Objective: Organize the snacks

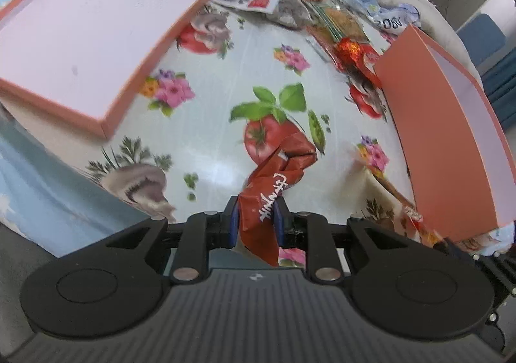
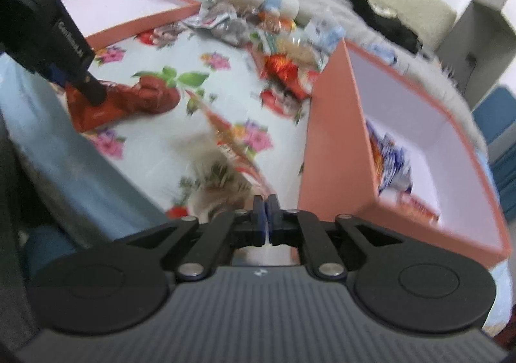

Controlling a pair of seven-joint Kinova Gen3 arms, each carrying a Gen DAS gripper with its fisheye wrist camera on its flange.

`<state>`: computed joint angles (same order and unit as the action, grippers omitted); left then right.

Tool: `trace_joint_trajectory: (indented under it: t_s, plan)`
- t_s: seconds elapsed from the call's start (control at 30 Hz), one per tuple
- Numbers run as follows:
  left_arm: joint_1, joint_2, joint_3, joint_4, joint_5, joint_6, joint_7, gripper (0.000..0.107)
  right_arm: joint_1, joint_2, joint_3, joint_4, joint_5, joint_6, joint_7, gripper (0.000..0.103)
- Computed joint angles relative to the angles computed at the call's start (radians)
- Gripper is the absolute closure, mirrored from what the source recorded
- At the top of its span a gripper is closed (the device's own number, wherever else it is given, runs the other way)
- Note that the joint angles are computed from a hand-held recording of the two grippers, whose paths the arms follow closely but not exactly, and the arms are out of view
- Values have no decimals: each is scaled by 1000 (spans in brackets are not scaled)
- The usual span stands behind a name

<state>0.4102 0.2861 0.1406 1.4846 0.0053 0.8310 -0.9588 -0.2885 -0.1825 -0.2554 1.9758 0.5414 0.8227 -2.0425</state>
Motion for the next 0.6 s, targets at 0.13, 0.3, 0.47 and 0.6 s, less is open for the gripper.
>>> trace_joint_trajectory:
  t_s: [0.13,0.3,0.47,0.6]
  plan:
    - [3,7,4,-9,3,12,-2,79,-113,-49,175,26,-163,-75,84,26]
    - [-6,30,10,-51,12,49,-61,52,-28,-33,175,35,-315,-188,179,23]
    - [-9,58,10,-99,9,72,-117,48,67,40,101,10,-325,-241,216,23]
    - [-18,92,11,-139,26,78,-165,48,62,113,89,-19,-269,-244,184,23]
